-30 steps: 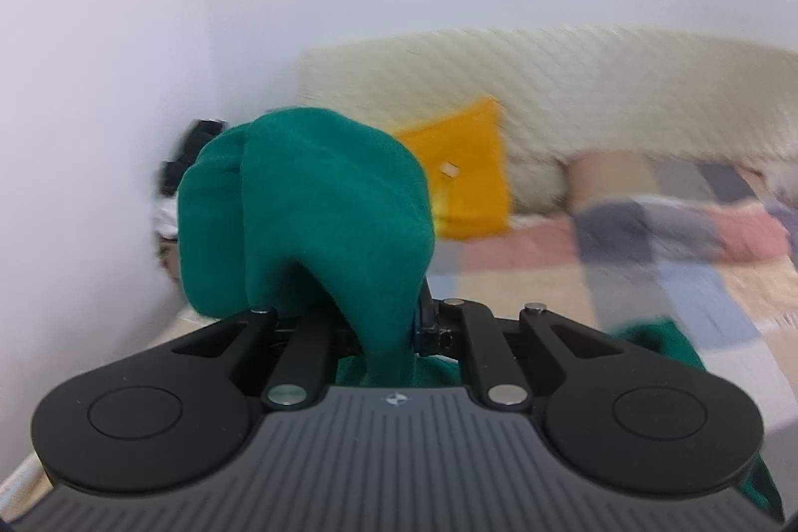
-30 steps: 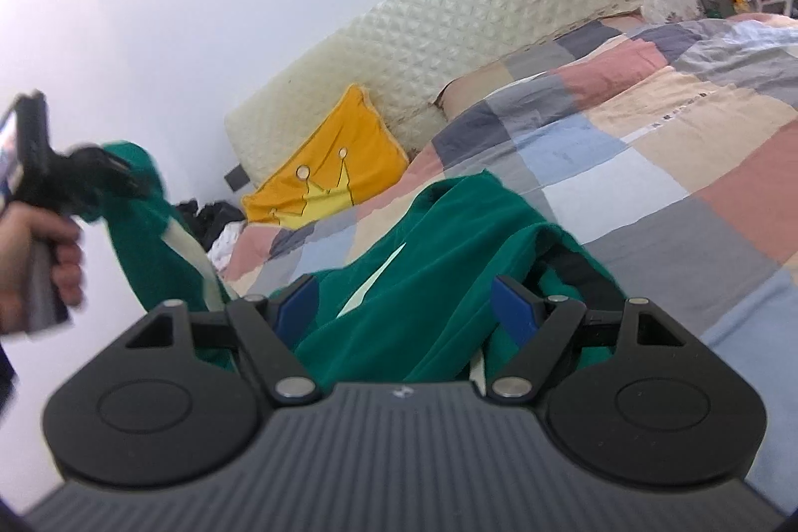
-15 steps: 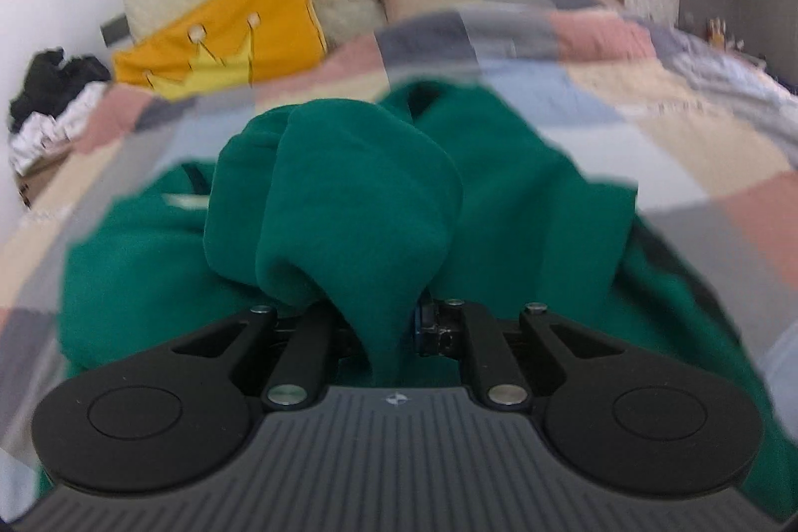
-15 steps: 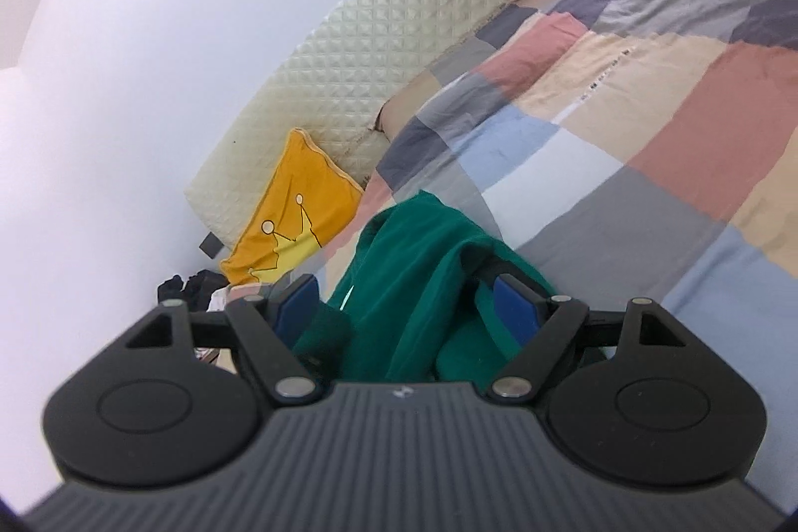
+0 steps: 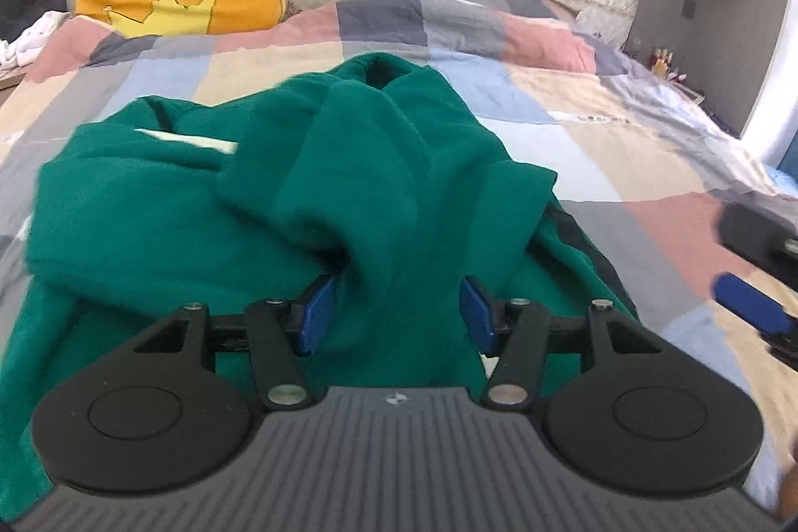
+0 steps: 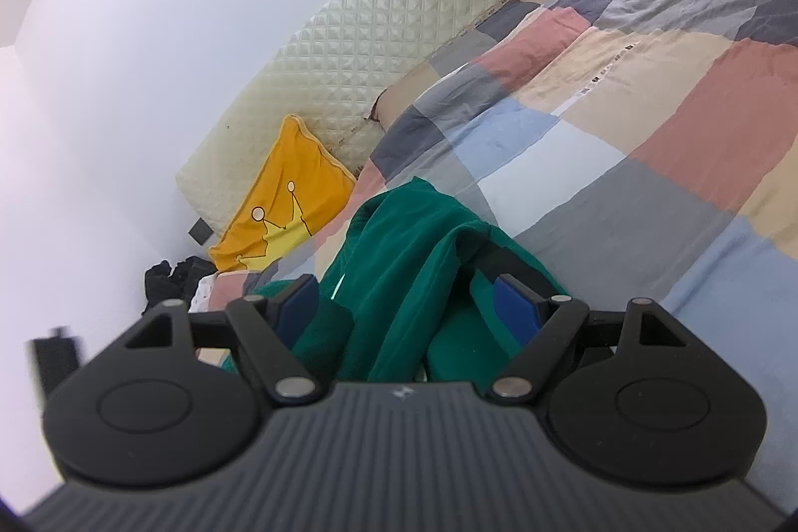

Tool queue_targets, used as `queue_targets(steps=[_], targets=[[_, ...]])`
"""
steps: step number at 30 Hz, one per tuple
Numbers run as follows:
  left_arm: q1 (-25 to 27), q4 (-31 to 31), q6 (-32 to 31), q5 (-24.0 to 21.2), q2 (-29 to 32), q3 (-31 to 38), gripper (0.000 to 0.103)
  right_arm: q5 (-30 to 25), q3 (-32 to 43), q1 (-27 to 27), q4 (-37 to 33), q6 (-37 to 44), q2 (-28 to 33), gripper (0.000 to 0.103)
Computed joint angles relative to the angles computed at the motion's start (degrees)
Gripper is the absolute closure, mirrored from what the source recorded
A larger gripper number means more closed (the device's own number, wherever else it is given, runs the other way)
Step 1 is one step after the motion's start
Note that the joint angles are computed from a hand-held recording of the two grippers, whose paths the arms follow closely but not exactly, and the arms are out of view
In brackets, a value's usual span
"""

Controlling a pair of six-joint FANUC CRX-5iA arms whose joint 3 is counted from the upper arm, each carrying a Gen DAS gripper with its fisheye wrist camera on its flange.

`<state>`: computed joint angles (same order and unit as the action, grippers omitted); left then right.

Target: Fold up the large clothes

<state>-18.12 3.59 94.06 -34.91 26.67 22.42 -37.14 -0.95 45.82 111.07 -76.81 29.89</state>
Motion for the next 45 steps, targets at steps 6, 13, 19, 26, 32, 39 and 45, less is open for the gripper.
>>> queue_targets(steps=[6,13,19,26,32,39,45], targets=[[1.89,-1.89,1.6,-3.91,-8.63,-8.43,0.042,0.02,2.83,1.05,-1.56,7.22,1.9,0.023],[5.61,-0.91,2.73,2.68,-16.97,-18.85,0.042,2.17,11.1,3.38,-5.75,26.57,7.14,0.023],[9.57,5.25,-2.1,7.15,-19.4,-24.54,0.042,3.47,20.08,5.21,-11.11,43.19,12.89,0.025],[13.21,18.59,-9.95,8.65,-17.68,-28.46,0.042,2.62,30.58,6.42,-24.26,58.4,19.66,0.025],[14.69,22.08,-12.28,9.5,-16.79,-30.04,0.042,-4.93,48.98,7.86,-37.54,73.17,30.18,0.026],[15.81,23.42,-11.99,9.46,-15.17,-29.7,0.042,-8.93,45.48,7.21,-35.3,58.4,28.72,0.026],[15.89,24.65,-12.53,9.52,-15.29,-30.27,0.042,-16.25,42.78,7.43,-32.0,49.86,27.09,0.024]])
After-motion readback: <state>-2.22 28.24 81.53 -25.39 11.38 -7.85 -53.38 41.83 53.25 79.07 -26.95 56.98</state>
